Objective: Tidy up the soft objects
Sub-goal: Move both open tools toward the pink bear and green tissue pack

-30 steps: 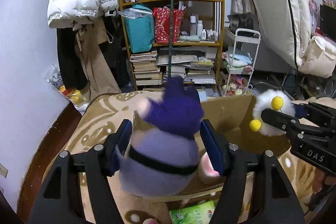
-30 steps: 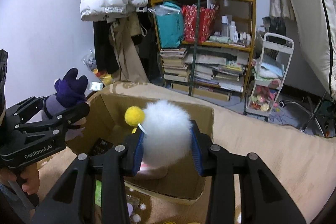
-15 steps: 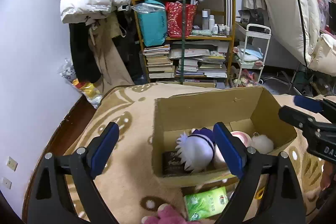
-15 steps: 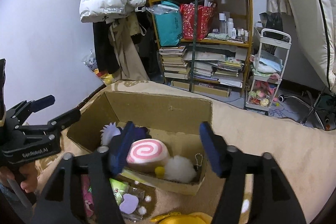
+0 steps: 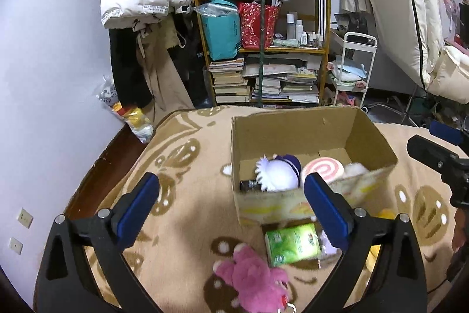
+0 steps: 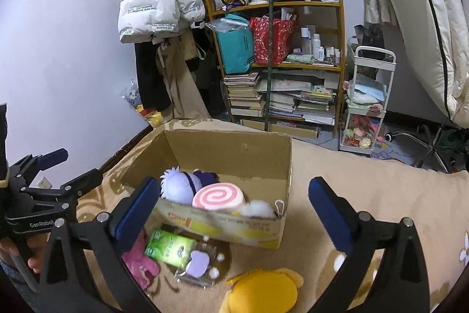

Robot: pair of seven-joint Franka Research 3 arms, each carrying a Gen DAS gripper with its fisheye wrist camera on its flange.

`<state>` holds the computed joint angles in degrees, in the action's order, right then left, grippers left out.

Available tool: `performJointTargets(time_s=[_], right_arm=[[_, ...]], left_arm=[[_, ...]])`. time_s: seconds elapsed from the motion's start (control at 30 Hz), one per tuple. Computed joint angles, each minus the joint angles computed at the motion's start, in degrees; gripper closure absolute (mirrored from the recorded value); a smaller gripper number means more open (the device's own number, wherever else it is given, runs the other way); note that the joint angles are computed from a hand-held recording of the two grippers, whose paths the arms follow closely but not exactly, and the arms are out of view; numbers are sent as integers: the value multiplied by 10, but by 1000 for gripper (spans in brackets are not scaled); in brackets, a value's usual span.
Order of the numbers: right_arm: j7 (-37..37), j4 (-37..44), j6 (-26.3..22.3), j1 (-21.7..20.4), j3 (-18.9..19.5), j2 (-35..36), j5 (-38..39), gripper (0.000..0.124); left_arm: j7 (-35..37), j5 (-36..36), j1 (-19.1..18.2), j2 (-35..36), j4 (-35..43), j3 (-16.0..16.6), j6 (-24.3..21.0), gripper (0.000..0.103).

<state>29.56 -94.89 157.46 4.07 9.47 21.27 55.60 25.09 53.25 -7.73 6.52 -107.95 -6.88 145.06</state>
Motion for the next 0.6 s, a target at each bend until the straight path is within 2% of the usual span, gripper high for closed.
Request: performJointTargets(time_s=[0.27,0.6], right_arm=[[-15,-76,-6,2,-12,-58,22,21],[-3,-139,2,24,-37,-100,10,21]], left_arm=[[19,-73,4,-49,-60,-15,-18,5],[39,-107,2,-70,-93,-31,-46,5]])
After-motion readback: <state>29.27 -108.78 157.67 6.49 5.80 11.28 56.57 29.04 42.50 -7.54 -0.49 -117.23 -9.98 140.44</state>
